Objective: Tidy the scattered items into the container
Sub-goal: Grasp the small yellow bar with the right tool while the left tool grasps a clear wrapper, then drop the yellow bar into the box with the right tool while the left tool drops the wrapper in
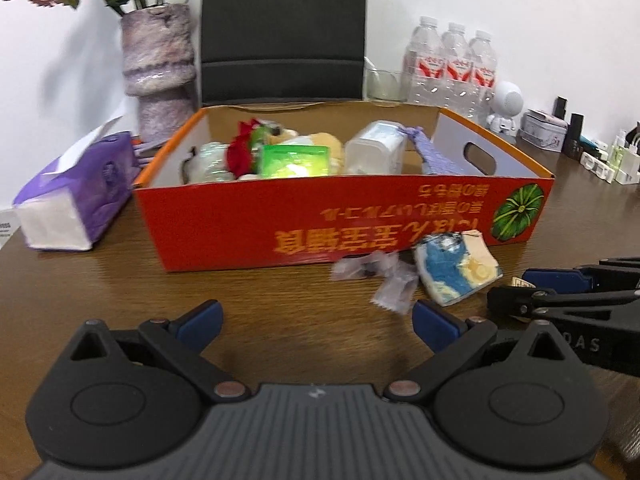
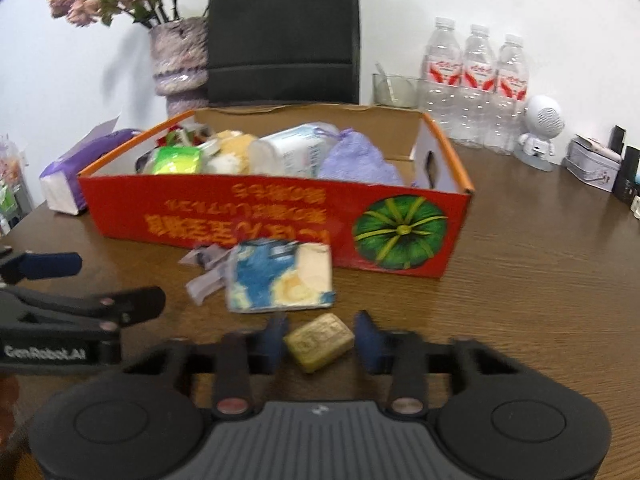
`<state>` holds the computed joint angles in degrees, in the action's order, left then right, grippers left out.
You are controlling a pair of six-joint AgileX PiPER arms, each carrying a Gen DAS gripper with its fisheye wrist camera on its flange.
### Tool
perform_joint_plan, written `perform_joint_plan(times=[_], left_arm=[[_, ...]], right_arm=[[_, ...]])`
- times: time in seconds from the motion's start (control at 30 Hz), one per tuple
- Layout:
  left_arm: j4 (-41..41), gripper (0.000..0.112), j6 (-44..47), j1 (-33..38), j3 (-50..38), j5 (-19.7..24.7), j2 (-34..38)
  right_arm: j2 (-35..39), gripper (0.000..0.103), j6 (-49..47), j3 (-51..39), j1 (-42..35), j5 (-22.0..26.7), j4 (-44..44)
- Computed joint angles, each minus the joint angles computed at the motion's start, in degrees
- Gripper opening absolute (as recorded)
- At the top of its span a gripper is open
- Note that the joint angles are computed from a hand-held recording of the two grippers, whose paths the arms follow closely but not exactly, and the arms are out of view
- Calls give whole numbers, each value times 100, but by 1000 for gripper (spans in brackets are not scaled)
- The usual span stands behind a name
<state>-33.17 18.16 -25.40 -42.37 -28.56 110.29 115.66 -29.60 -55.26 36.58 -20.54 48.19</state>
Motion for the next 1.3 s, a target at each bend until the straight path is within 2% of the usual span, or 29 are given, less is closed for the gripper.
perform_joint_plan(times=[0.07,0.2,0.3,0.47,0.53,0.57,0.6,0.67,0.87,1.3], left_arm=[[13,96,51,-45,-130,57,93],[409,72,-197,3,-346,259,233],[654,63,-342,30,-427,280,306],[1076,58,-500,65,-640,436,405],[1326,45,-535,57,-712,471,449],[1510,32,-591,57,-744,487,469],[1727,24,-687,63,-773,532,471],[1557,18,-403,-16,-776,554,453],[1867,17,-757,2,-499,340,329],[1486,17,-596,-153,139,-343,-182]], right_arm=[[-56,35,345,89,-122,31,-388],[-113,34,805,199,-332,-10,-826],[-144,34,1168,269,-446,-74,-1098],[-159,34,1621,339,-498,-139,-1425],[-144,34,1662,323,-492,-126,-1456],[-139,34,1662,318,-487,-127,-1459],[-142,34,1661,323,-479,-134,-1465],[-142,34,1651,333,-458,-153,-1458],[-175,34,1666,406,-402,-257,-1426],[-379,34,1932,688,-317,-636,-1639]])
